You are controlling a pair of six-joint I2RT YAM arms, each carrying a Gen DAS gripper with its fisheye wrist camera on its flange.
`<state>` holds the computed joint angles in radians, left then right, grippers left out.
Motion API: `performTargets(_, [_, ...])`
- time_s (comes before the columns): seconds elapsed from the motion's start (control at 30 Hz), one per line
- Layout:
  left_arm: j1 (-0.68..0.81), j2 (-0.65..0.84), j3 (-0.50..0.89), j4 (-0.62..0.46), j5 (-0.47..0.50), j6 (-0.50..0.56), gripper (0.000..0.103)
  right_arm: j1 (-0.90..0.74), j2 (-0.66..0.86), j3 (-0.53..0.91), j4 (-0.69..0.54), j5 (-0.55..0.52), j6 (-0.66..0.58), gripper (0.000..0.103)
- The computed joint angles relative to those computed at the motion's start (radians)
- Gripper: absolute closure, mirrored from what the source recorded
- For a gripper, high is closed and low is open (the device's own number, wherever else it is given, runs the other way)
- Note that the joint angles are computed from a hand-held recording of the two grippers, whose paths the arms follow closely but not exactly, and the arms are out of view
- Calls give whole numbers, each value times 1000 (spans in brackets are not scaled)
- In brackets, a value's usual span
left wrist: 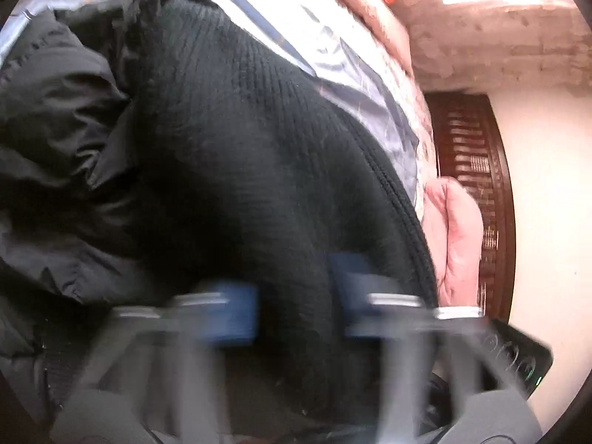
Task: Fold large clothes
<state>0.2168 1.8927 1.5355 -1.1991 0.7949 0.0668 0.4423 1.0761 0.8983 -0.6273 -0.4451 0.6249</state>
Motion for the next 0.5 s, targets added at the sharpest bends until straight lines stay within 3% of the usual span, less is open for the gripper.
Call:
performTargets(0.07, [12,0,-12,-19,-5,2,85,45,-44,-51,9,73,0,88])
performTargets(0.1, [5,-10,-13,-20,-45,17,85,44,-70,-96,42,54,15,88])
performTargets(0.2, [-33,-151,-112,58,-215,37,85,16,-96,-212,112,2,37,88])
performTargets(0.3, [-66,-233,-238,127,-378,48,85,53,-51,-259,134,67,13,88])
performTargets(0.37, [-91,-192,-313,198,-494,16,85,92,36,-278,159,109,8,88])
performTargets(0.47, [-96,-77,-308,220,-525,-42,85,79,179,-334,277,32,55,87])
performTargets(0.5, [-106,-76,-300,222,-534,-46,85,75,197,-337,292,24,66,79])
